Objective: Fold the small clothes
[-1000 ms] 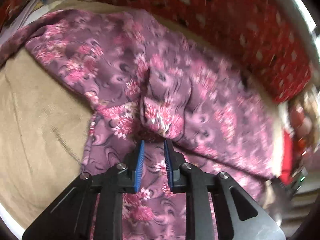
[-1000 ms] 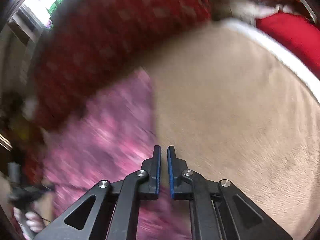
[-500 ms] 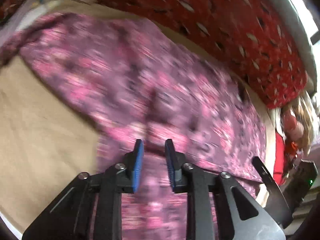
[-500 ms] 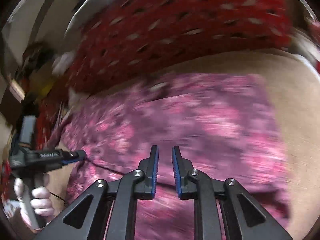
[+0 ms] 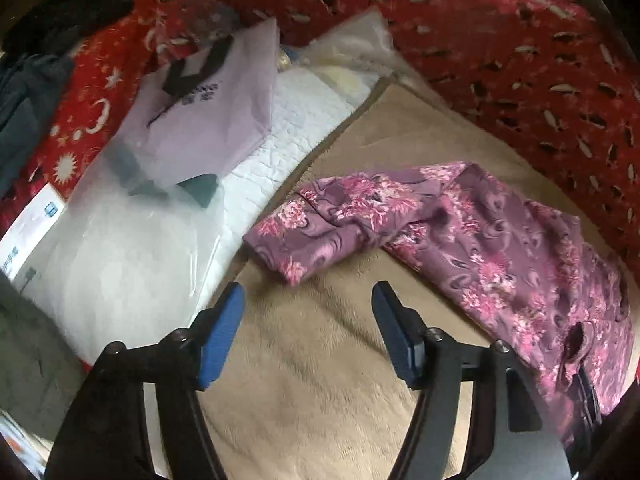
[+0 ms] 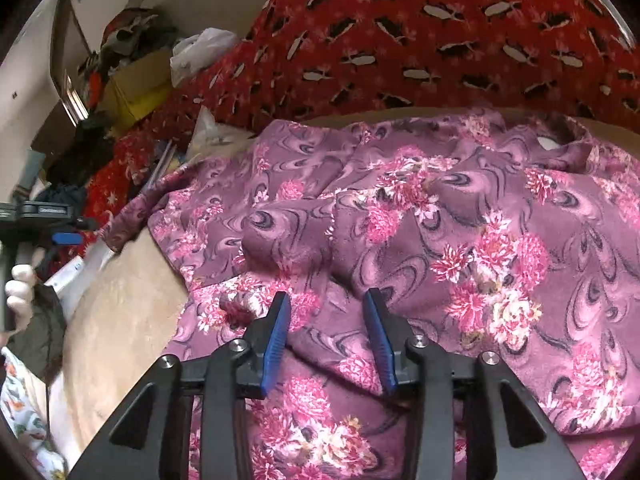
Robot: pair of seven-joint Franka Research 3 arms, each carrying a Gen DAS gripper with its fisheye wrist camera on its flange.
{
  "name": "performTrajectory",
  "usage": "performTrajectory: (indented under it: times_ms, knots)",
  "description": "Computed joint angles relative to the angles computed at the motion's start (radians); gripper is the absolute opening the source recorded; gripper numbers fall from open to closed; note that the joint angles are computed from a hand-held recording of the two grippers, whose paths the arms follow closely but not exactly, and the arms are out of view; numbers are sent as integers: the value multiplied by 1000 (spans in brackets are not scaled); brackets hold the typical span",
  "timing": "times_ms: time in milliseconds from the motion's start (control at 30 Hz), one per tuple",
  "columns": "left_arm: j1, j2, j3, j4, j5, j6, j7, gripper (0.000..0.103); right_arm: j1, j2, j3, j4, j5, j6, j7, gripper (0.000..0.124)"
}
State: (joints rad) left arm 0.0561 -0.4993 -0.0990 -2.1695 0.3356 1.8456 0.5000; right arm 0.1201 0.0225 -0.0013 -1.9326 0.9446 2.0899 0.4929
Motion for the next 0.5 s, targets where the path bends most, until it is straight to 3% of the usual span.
performTrajectory:
  times_ms: [133,200,233,267,333,500]
  knots:
    - [0,78,-16,48,60,-61,69,65,-11,11,-5,10,12,-22,-7,41]
    - [0,144,-31,88,95,-140,94,57,-13,13,-4,12,16,-28,-4,41]
    - [-1,165,-29,102,101,-157,101,25,-17,14,-7,12,21,-38,-6,41]
    - [-4,182,-22,115,87,-183,114,5,-20,18,-8,18,25,-48,-4,41]
    - [-9,171,-7,111,47,-177,105,4,-16,24,-1,23,35,-47,6,41]
    - [-36,108,15,121,-80,-70,98,4,-19,34,2,33,40,-60,18,41]
